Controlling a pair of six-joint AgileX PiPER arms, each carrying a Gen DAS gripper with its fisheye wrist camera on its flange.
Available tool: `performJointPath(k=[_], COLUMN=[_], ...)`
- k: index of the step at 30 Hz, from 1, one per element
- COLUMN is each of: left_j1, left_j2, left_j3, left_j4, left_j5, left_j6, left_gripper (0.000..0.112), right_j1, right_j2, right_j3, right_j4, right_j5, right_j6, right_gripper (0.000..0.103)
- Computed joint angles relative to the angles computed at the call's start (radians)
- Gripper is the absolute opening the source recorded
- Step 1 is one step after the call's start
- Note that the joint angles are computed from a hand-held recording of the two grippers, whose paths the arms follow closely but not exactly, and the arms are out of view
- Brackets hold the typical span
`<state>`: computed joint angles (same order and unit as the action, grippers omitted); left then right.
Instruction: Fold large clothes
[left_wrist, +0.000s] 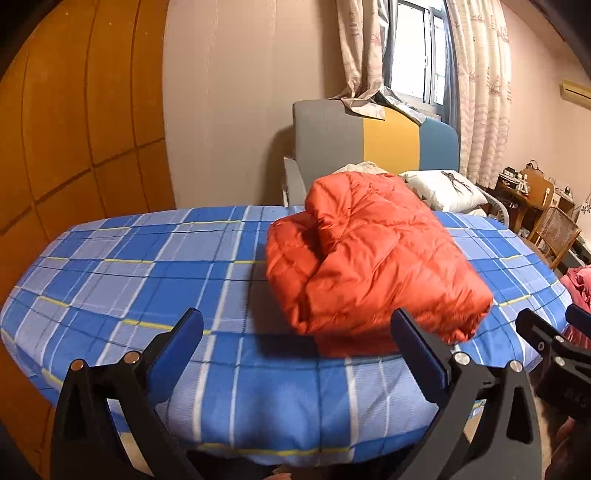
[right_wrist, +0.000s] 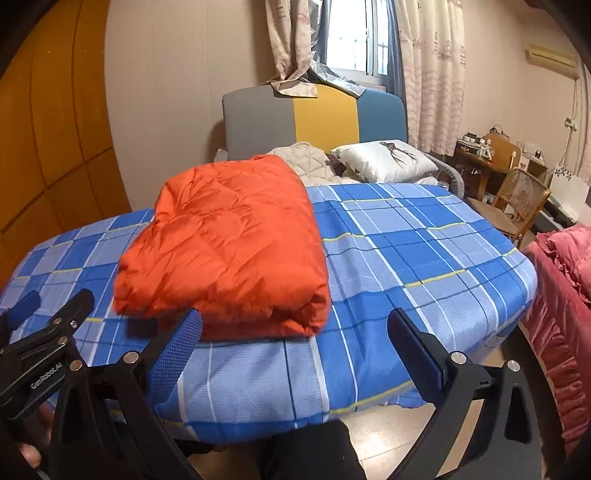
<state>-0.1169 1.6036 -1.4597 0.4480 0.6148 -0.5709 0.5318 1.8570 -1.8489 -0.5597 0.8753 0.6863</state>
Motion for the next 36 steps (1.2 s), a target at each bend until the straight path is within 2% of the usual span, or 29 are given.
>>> performJointPath(k=[3,7,12,20,29,31,36], left_j1=[0.021,0.033,0.042,0.019,-0.004,-0.021,-0.059], left_j2=[-0.054,-0.112,-0.110,-0.104,-0.123,-0.118,-0.095], left_j3=[0.055,0.114,0.113,0.113,0.126,0.122,0.089], left_j4=[0.003,0.084,0.099,0.133,0.075,0.062,0.035], left_j5=[-0.014,-0.009,0.018,0.013,-0.050,-0.071,-0.070], left_j6=[-0.010,-0.081,-0.111,-0.149,-0.076,-0.055,-0.016], left_gripper=[0.101,0.101,0.101,0.101,0.101,0.101,0.101], right_j1=[0.023,0.043,0.062,0.085,0.084,0.069,0.036], right_j2=[-0.010,-0.001,0.007,0.002,-0.010,-0.029,-0.057], right_j3=[0.028,0.024,0.017,0.033,0.041,0.066,0.110], right_j4=[0.005,0.002,-0.012,-0.061,-0.145,-0.142,-0.137], right_j5=[-0.028,-0.030,-0.027,-0.015,0.049,0.041,0.035], right_j6=[0.000,-0.003,-0.009,0.029,0.097,0.109,0.136], right_gripper=[0.100,0.100,0.100,0.100,0.100,0.100,0.100])
